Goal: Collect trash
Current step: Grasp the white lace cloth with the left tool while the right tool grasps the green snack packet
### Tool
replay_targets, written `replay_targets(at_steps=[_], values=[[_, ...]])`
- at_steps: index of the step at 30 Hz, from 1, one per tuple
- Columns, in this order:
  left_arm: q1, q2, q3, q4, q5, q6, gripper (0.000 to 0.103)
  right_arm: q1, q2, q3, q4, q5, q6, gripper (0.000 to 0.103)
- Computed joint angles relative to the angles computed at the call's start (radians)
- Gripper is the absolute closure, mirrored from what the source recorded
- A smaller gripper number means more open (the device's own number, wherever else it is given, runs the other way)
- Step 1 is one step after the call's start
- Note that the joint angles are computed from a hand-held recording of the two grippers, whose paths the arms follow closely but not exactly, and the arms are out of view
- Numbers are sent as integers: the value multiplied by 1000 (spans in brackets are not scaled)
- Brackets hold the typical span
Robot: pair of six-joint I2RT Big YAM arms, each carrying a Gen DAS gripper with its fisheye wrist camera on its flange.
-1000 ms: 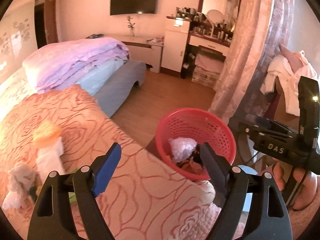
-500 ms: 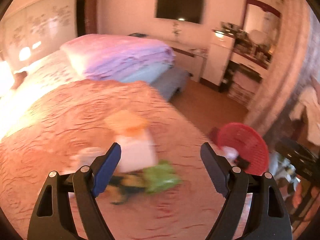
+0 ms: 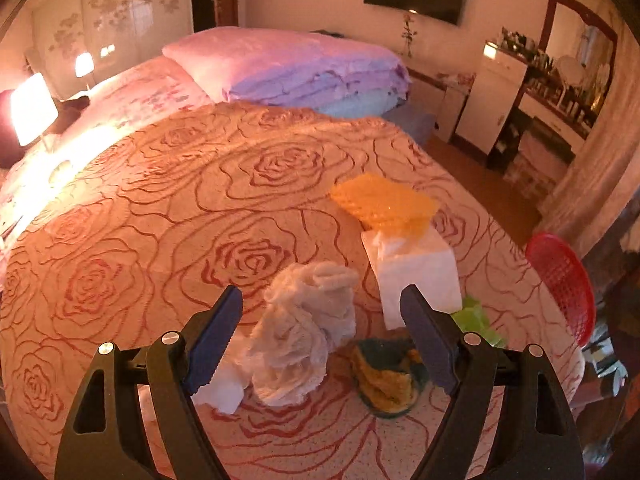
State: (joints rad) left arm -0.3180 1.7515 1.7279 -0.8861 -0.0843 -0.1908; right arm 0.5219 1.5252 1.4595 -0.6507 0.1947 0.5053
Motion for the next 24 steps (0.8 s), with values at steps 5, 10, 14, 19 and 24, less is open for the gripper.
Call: replay_targets(at_steps=[5, 10, 14, 19, 24], values=[[0, 17, 0, -13, 0, 8, 58, 3, 7, 9, -9, -4, 3, 29], [11, -9, -41, 30, 10, 1, 75, 8, 20, 20, -10, -14, -3, 29], [9, -44, -76, 65, 16, -4, 76, 23, 41, 42, -12, -30, -15, 29], [9, -110, -135, 116, 17, -24, 76, 43, 83, 92, -21, -63, -44, 29], [8, -180, -193, 155, -8, -44, 76, 64, 149, 171, -39, -116, -63, 29]])
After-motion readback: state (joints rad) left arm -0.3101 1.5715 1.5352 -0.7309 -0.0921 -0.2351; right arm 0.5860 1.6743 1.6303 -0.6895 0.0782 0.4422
